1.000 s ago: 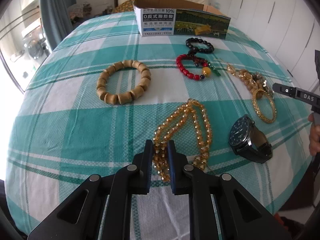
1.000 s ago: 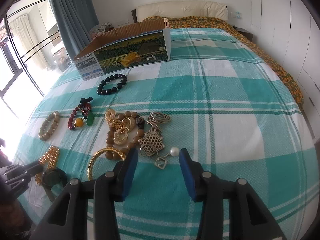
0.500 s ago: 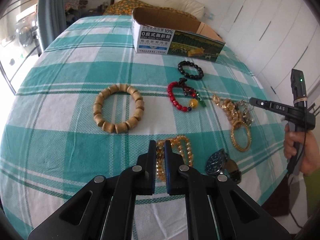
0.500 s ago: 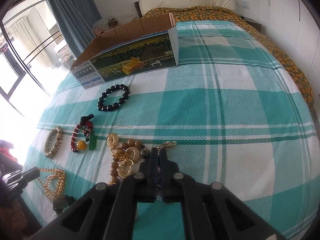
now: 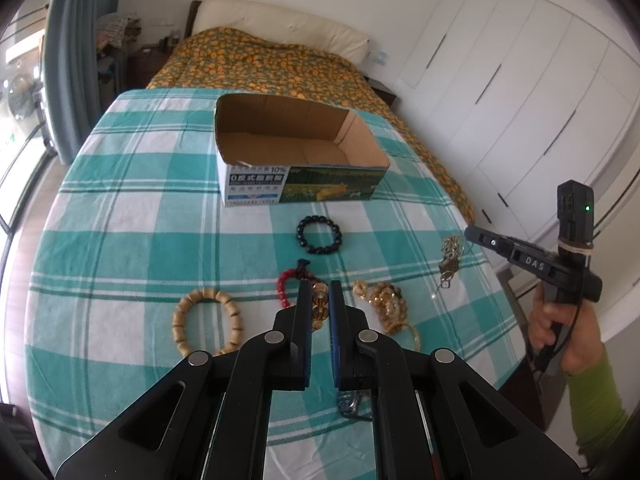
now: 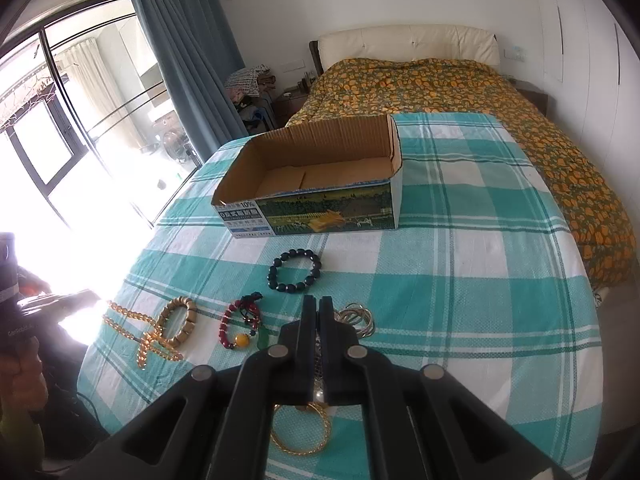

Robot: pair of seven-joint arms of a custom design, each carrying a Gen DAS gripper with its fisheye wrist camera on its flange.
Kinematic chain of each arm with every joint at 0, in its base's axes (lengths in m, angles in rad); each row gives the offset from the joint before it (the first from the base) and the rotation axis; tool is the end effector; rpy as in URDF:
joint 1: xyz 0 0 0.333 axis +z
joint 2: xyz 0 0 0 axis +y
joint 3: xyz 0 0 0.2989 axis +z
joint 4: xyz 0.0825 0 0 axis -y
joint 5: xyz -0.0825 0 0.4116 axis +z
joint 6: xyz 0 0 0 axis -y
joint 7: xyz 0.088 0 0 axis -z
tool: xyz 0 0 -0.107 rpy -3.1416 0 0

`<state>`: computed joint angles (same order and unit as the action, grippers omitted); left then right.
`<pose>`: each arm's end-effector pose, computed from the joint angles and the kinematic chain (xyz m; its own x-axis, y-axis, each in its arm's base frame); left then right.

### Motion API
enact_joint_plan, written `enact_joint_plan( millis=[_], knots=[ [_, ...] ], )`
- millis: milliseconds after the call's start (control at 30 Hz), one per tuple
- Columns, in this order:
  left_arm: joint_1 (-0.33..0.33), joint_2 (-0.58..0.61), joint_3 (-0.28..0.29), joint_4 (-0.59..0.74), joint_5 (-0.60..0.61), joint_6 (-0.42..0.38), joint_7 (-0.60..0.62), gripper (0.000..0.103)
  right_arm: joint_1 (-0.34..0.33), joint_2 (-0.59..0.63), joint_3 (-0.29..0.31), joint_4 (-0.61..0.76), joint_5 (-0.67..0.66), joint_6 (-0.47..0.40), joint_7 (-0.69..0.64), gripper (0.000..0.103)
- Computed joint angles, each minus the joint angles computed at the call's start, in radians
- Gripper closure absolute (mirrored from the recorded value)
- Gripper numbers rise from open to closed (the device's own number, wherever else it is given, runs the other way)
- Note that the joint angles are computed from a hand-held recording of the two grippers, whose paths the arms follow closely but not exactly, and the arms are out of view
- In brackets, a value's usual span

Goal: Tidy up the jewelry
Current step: 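Carry both held pieces into the cardboard box and open both tools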

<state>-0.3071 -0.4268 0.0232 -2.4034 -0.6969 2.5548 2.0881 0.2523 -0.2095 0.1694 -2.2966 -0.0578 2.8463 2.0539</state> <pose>0.4760 -0.1288 0.5079 -0.4113 -0.8459 0.3394 -0.7804 0.1344 -0.6107 0.5038 0.2333 0.4921 0.0878 -0.9664 -0.2416 -0.7595 0.0920 -0.6439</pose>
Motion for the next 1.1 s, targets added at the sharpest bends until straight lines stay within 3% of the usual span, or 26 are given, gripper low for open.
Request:
enact_joint_plan(
  millis=[200,467,633,767,933,967,1000,1033,1067,1100],
  knots=[
    [0.024,0.111,-0.019,0.184,0.022,-0.026,-0.015,0.098,0.004,0.083,-0.019,0.161,-0.018,-0.02,-0.055,0.101],
    [0.102,0.341,-0.095,0.516,0.047,-0.042,-0.043,0.098,0.037,0.293,-0.077,0.476,-0.093,-0.07,-0.095,0.101],
    [0.154,0.499,-0.165,0.682,0.149,0.011,-0.105,0.098,0.071,0.457,-0.131,0.678,-0.088,-0.132,-0.138,0.101],
    [0.183,0.627,-0.207,0.784,0.23,0.005,-0.17,0.098,0.078,0.586,-0.153,0.804,-0.033,-0.185,-0.191,0.101],
    [0.188,0.756,-0.229,0.853,0.388,-0.003,-0.29,0.096,0.07,0.69,-0.16,0.865,0.057,-0.212,-0.227,0.1],
    [0.188,0.771,-0.228,0.851,0.419,0.0,-0.32,0.094,0.074,0.699,-0.166,0.862,0.066,-0.209,-0.223,0.099],
    [0.19,0.784,-0.228,0.852,0.447,-0.002,-0.347,0.082,0.081,0.707,-0.177,0.862,0.064,-0.214,-0.211,0.099],
    [0.192,0.787,-0.229,0.845,0.473,-0.003,-0.371,0.073,0.086,0.711,-0.183,0.862,0.067,-0.221,-0.202,0.088],
    [0.196,0.781,-0.231,0.823,0.497,0.012,-0.39,0.058,0.088,0.704,-0.187,0.843,0.07,-0.209,-0.195,0.08],
    [0.2,0.767,-0.231,0.793,0.52,0.033,-0.409,0.048,0.095,0.69,-0.196,0.814,0.066,-0.186,-0.18,0.065]
  ],
)
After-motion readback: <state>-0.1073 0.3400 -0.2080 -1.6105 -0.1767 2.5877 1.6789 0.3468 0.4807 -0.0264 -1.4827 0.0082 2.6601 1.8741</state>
